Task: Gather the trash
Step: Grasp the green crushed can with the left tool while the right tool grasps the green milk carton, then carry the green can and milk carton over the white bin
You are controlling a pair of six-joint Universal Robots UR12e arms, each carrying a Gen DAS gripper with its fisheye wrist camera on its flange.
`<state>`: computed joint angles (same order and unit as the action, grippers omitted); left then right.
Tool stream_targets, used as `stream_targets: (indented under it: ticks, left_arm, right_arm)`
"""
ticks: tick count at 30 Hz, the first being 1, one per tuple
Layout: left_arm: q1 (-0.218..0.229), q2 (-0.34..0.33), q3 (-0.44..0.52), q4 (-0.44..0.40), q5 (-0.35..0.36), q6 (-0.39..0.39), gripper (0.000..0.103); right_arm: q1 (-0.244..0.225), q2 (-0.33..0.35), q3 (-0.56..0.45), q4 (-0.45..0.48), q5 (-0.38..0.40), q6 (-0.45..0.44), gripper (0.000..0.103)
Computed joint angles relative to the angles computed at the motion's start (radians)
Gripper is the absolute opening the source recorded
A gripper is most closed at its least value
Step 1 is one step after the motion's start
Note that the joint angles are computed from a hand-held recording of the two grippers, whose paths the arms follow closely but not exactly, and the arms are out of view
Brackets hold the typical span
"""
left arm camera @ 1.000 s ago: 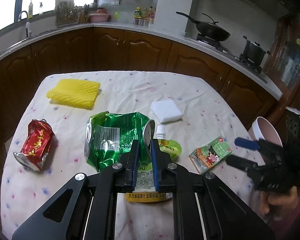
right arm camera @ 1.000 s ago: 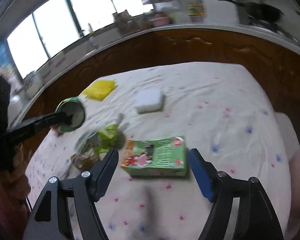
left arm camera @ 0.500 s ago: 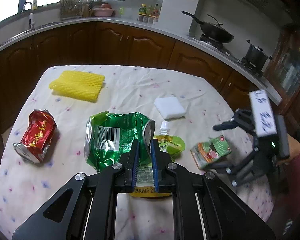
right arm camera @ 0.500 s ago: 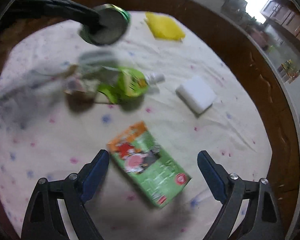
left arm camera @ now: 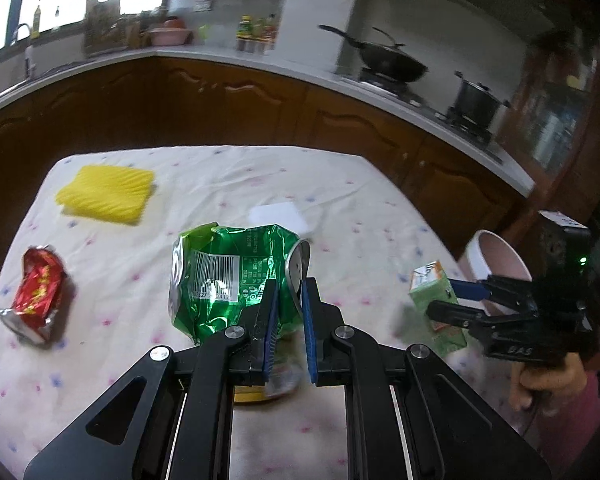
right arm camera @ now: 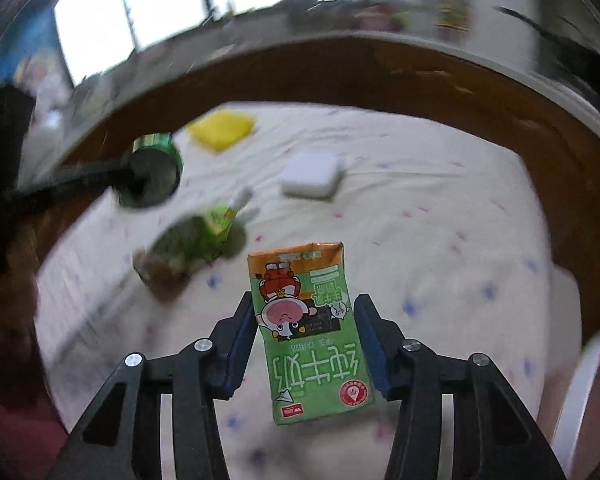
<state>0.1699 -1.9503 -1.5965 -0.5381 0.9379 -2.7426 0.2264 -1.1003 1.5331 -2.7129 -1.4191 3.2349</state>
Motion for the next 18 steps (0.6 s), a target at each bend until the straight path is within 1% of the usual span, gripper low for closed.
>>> stream_targets:
  ticks: [1,2,5,7,9,13,18]
  left_arm:
    - [-0.005,0.003,-0.001,-0.002,-0.005,0.006,0.010]
    - [-0.009,0.007,-0.006,-0.003,-0.014,0.016,0.010]
    - [-0.025,0.020,-0.016,-0.012,-0.039,0.047,0.010]
    - [-0.036,0.027,-0.020,-0.018,-0.050,0.065,0.010]
    - [-0.049,0.033,-0.023,-0.029,-0.061,0.082,0.010]
    - [-0.072,0.041,-0.026,-0.043,-0.074,0.110,0.010]
    - [-0.099,0.043,-0.016,-0.076,-0.098,0.139,0.010]
  right_arm:
    - [-0.006,-0.015,0.027,-0.038,0.009,0.049,0.049]
    - [-0.012,-0.033,0.064,-0.096,0.014,0.115,0.049]
    - [-0.024,-0.065,0.132,-0.208,-0.002,0.246,0.048]
    - [-0.033,-0.092,0.182,-0.272,-0.027,0.328,0.048]
    - [-0.040,-0.115,0.216,-0.308,-0.054,0.366,0.048]
    - [-0.048,-0.159,0.269,-0.348,-0.110,0.411,0.047]
    - [-0.060,-0.197,0.314,-0.378,-0.158,0.442,0.047]
